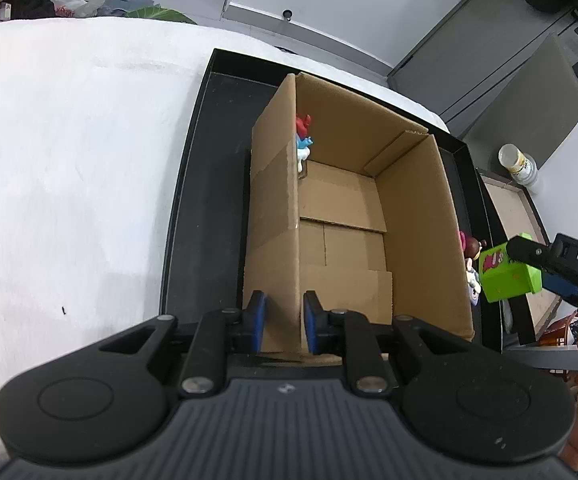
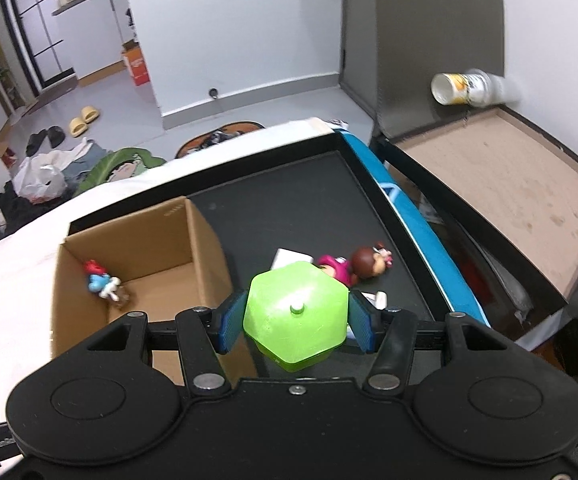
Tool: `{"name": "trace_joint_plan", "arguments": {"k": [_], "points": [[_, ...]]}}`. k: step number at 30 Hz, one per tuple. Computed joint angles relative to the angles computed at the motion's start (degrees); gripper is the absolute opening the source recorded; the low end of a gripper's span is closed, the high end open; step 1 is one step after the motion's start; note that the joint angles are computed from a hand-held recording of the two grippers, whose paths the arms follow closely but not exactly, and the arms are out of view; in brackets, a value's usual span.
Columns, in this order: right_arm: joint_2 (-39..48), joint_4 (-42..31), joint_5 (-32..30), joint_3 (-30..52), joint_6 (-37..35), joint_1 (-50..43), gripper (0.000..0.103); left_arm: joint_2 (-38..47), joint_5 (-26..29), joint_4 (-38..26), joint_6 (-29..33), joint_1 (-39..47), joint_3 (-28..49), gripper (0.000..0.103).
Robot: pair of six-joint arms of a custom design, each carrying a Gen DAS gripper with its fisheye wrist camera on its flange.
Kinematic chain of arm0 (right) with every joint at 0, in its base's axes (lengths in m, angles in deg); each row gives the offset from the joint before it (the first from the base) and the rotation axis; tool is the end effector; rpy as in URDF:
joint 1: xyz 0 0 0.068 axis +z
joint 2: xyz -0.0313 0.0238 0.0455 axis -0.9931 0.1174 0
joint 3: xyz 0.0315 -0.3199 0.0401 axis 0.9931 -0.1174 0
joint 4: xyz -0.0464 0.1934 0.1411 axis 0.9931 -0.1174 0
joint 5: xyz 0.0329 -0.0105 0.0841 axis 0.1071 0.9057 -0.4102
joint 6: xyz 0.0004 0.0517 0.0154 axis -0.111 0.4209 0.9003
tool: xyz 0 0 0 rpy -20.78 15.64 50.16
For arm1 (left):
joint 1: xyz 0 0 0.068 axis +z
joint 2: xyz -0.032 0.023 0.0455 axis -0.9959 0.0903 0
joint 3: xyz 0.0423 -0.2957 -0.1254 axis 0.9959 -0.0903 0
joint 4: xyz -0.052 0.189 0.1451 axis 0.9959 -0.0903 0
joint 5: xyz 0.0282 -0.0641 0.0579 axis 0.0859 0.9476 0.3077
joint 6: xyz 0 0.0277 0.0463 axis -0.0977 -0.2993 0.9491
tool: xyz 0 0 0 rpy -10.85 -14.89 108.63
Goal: Organize rigid objects
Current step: 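Lift the green hexagonal box with the right gripper toward the cardboard box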
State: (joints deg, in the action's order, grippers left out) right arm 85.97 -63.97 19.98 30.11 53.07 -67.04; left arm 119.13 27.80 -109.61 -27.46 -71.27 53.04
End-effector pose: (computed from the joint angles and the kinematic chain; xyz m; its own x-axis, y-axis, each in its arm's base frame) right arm 0.3123 0.0838 0.2660 -0.7864 0.1359 -0.6026 0.1194 0.9905 0.0676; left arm 0.2943 0.0562 0.2208 -0.8922 -0.2878 -0.3481 -0.1356 0.9059 -0.4012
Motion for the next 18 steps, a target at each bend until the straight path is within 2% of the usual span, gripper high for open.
{"name": "trace_joint_plan", "arguments": {"k": [3,18], "points": [[-0.2,-0.3,-0.2,0.8,-0.4,0.8,0.054,-0.5,-0.6,0.5,-0.6,0.1,-0.2,0.014],[1.1,0.5,-4.2,4.0,-1.8,5.2,0.054,-0.3,-0.1,-1.8,0.2,0.4,1.0,0.014]]}}
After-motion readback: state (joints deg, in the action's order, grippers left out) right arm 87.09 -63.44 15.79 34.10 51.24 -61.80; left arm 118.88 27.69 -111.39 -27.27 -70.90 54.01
